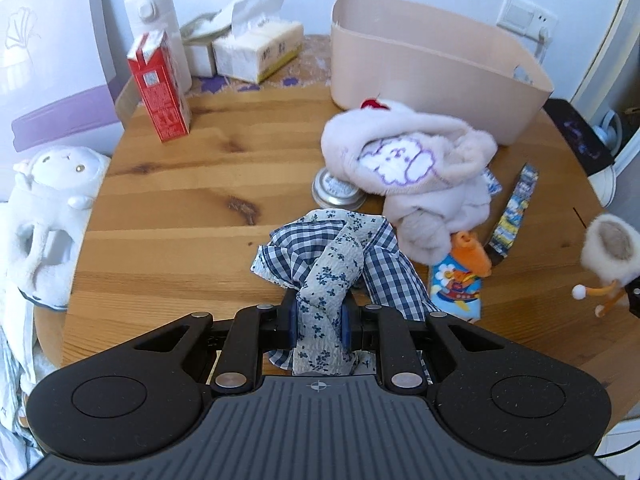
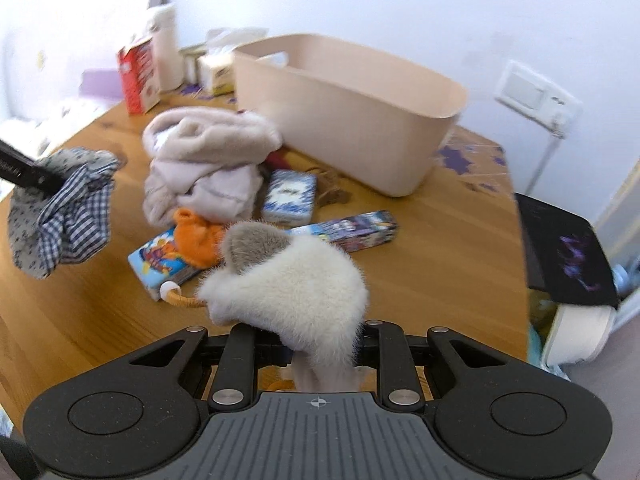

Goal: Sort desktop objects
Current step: 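Lift both held items and carry them over the beige basket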

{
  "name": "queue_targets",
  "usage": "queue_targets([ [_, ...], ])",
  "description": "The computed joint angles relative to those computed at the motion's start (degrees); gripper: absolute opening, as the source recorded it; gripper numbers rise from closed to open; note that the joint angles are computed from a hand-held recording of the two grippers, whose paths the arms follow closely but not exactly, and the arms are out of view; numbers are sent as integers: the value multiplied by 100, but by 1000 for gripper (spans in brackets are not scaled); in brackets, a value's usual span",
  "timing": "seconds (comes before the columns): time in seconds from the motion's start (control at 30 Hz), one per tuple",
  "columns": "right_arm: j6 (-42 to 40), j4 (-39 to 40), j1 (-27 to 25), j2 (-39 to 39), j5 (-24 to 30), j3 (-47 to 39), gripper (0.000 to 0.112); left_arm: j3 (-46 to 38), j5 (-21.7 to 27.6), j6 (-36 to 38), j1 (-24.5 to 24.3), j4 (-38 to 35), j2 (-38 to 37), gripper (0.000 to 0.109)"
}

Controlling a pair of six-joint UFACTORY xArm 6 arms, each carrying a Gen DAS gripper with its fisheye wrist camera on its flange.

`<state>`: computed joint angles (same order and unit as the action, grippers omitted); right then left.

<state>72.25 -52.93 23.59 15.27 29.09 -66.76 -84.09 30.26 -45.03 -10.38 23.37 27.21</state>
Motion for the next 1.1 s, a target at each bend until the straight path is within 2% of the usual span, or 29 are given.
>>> queue_targets([
  [0.17, 419, -357, 36, -460, 258, 296, 21, -29, 79, -213, -39, 278, -157, 19],
  [0.33, 902, -838, 45, -782, 474, 470, 21, -167, 31, -40, -47, 244, -219, 19],
  [0.6, 1053, -1120, -47, -1043, 783, 516, 21, -779, 128, 174, -25, 495, -57, 19],
  [0.9, 976, -1428, -303, -941, 894, 142, 21, -2179, 379, 856, 69, 524, 654, 19],
  [1.1, 783, -1541, -487, -562, 887, -398, 21, -3698, 682, 1473, 84, 116, 1564, 19],
])
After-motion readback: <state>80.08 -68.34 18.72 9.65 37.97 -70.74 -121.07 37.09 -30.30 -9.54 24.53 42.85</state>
